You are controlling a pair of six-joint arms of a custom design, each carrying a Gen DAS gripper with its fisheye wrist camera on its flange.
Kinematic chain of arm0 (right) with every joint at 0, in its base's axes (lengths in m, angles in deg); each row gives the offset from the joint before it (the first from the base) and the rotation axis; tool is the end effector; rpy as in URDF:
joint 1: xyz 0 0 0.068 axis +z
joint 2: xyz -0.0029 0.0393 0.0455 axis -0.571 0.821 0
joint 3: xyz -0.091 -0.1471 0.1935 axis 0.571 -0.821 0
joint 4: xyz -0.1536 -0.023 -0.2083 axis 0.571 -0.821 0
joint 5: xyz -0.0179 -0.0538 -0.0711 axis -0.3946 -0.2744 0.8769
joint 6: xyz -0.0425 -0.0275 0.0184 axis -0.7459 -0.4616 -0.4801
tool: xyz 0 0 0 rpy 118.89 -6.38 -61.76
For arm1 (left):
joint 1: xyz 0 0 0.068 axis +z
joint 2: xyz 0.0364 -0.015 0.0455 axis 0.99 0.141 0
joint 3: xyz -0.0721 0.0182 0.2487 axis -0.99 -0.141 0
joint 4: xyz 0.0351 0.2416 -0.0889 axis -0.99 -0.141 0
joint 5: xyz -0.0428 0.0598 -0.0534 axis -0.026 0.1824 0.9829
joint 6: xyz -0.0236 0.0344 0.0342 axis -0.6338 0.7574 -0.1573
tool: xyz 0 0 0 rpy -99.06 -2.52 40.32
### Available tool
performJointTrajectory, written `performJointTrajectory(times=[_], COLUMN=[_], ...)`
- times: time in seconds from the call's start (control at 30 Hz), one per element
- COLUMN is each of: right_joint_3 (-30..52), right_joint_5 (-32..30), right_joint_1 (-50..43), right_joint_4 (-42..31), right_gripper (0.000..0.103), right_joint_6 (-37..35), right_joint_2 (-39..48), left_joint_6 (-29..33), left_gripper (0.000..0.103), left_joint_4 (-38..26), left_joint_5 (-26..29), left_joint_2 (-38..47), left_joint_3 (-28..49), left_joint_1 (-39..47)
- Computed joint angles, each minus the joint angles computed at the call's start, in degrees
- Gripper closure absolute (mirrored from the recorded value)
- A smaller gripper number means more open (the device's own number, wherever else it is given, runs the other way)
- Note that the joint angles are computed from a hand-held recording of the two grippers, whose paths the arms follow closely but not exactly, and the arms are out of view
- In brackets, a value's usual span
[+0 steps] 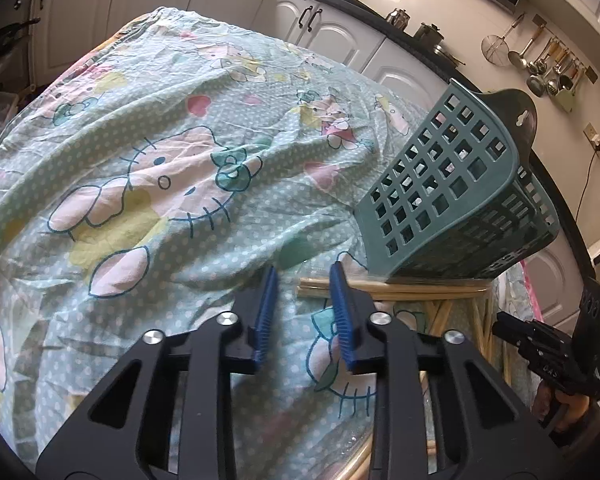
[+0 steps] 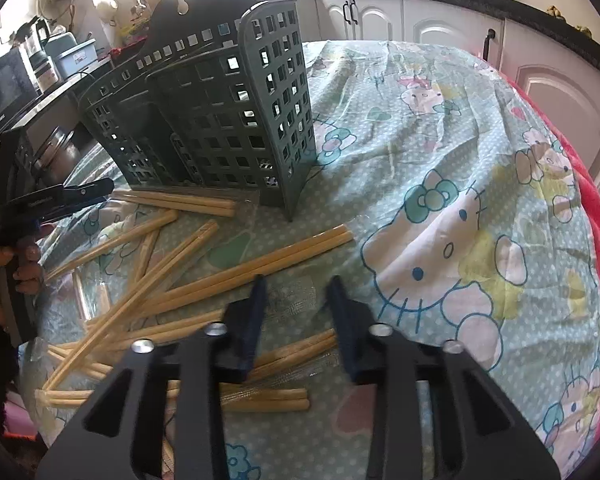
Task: Organize utensils
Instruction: 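Move the left gripper down to a wooden chopstick beside the basket and close, then lift the held chopstick with the left gripper and carry it above the basket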
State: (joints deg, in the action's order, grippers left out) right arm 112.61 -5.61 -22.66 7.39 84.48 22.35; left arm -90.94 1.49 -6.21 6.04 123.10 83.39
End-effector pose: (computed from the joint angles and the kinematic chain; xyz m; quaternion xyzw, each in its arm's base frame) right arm 0.2146 0.0515 0.1267 -0.0962 0.9429 0.1098 0.2993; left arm 0.2712 -0.0081 0.1133 -0.0119 0.9224 -0.2264 0.3128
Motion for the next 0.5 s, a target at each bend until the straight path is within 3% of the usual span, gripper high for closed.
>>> performJointTrajectory(times=[0.2,0.5], right_joint_3=[-1.1,-1.9], right_joint_5=[-0.6,-0.9], right_joint_1=[0.2,1.6], right_joint_4=[0.2,-5.4], right_gripper=[0.101,0.101], right_joint_6=[-0.4,1.1], right_joint_2=[-1.6,-13.6], left_joint_6=[0.1,0.7], left_gripper=[0.098,0.102], left_joint_4=[0.5,-1.5], left_joint_5=[1.4,5.3], left_joint_2=[0.0,-6.9], left_joint_3=[-0.1,-2.8], left_joint_1=[0.6,3.3])
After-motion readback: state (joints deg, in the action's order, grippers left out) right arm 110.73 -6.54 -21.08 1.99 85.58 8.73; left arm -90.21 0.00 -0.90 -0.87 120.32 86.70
